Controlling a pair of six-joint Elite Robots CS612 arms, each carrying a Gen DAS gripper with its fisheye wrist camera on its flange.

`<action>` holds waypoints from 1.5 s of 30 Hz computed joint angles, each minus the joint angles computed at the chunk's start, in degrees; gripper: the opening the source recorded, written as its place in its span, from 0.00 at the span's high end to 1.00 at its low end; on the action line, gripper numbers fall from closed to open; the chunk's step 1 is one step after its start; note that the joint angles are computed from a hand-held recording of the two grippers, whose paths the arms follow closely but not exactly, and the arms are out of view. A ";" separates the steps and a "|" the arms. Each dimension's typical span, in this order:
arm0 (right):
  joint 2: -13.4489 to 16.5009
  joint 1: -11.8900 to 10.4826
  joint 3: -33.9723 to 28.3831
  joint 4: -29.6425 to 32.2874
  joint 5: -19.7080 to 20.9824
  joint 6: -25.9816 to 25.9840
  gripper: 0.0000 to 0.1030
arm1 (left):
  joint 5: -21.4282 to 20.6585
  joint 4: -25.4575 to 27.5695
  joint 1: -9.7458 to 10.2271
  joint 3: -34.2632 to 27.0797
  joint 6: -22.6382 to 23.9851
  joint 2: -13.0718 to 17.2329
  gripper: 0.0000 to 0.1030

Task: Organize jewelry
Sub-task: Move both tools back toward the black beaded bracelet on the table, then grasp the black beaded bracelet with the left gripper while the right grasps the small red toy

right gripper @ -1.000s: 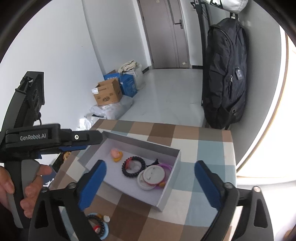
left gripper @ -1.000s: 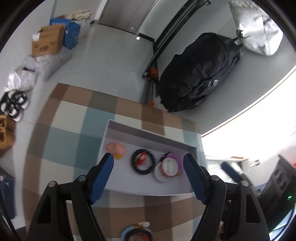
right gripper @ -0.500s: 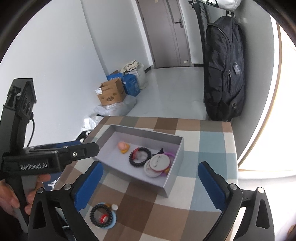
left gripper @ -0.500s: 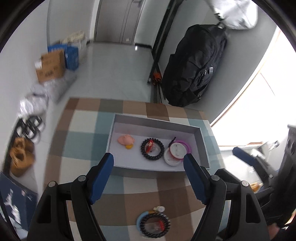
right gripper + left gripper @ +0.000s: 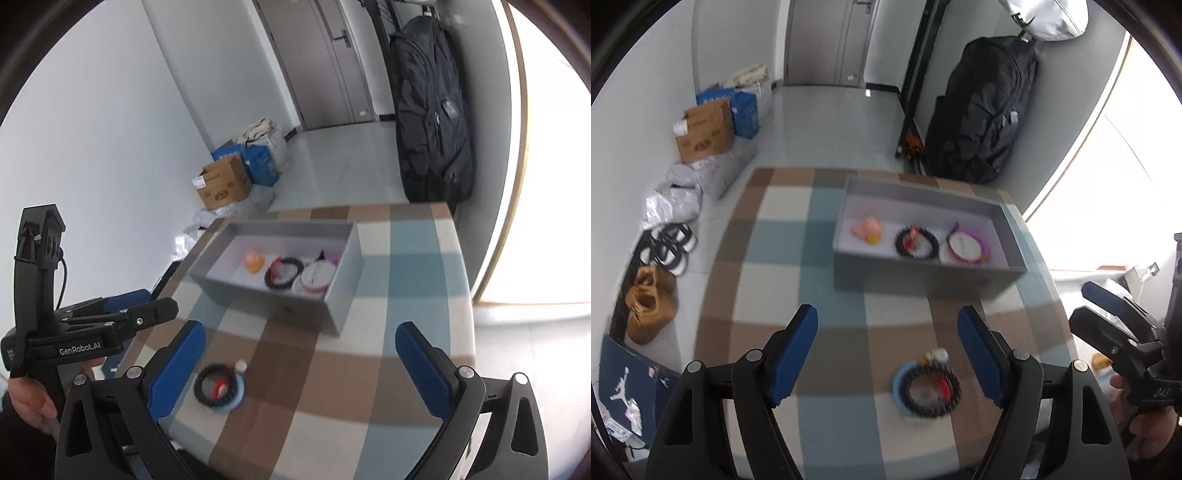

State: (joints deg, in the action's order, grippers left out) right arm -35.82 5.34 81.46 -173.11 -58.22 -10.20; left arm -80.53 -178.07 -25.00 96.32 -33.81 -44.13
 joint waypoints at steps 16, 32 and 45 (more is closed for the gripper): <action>-0.40 -0.55 1.72 -0.69 -0.70 -0.06 0.00 | -7.40 7.29 -1.34 -1.19 7.92 1.32 0.27; -0.22 -0.52 1.33 -0.29 0.56 -0.45 0.00 | -4.98 9.16 -2.00 -1.51 11.37 1.71 0.54; -0.13 -0.43 1.25 -0.56 0.40 -0.42 0.00 | -8.84 5.62 -0.78 -2.14 9.00 2.27 0.57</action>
State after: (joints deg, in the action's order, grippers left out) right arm -35.95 4.91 82.71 -173.67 -57.82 -10.62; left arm -89.36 -172.45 -25.78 94.18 -24.81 -41.87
